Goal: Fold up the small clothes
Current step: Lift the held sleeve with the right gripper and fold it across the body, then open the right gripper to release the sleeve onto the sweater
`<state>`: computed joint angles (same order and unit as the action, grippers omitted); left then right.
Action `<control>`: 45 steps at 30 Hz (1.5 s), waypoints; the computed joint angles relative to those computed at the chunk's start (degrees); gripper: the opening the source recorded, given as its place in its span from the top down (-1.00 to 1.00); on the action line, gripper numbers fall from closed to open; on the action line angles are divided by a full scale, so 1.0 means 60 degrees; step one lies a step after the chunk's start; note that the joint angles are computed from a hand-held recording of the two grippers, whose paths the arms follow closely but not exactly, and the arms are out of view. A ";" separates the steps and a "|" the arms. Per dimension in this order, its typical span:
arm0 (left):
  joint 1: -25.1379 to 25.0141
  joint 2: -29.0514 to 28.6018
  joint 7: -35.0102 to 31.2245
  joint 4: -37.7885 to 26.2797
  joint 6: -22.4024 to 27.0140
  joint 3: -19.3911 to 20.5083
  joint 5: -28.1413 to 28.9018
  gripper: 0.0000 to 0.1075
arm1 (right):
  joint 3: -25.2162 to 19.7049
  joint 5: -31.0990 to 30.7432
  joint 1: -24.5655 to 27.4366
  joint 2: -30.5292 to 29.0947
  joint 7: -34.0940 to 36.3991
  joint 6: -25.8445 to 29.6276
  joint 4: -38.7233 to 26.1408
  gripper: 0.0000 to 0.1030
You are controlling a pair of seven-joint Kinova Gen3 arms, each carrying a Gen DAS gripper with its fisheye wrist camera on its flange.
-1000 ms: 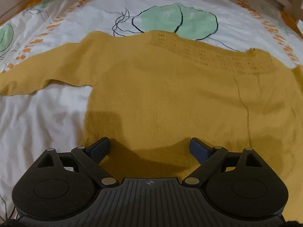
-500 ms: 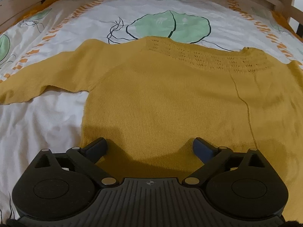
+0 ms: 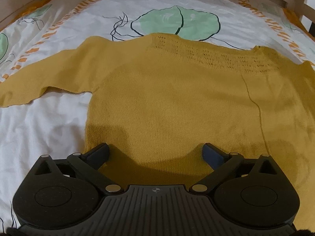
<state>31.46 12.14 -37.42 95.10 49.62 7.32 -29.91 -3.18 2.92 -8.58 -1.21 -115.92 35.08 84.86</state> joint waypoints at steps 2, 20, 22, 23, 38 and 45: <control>-0.0096 -0.0045 -0.0235 0.0041 -0.0061 0.0035 0.0132 -0.91 | -0.0355 -0.0307 -0.0152 0.0284 0.0183 -0.0164 -0.0207 0.71; -0.2062 -0.2280 -0.1603 0.2052 -0.1638 0.0418 0.2332 -0.71 | -0.7550 0.4190 0.1429 0.3619 -0.3512 -0.0641 -0.0373 0.54; -0.2296 -0.2327 -0.2115 0.2101 -0.1708 0.0315 0.2890 -0.69 | -0.8435 0.4548 0.2072 0.3810 -0.3908 -0.0872 -0.0064 0.40; -0.2413 -0.2370 -0.2431 0.2146 -0.1758 0.0247 0.3209 -0.68 | -0.8878 0.4829 0.2408 0.3885 -0.4208 -0.1023 0.0129 0.34; -0.3145 -0.1696 -0.4817 0.0430 -0.1434 0.0075 0.5027 -0.51 | -1.1397 0.8849 0.6493 0.0371 -0.9788 -0.0283 0.2162 -1.00; -0.3048 -0.0678 -0.5226 -0.0491 -0.1229 0.0012 0.5284 -0.25 | -1.1583 1.0427 0.8080 -0.1571 -1.2507 -0.1388 0.3963 -1.00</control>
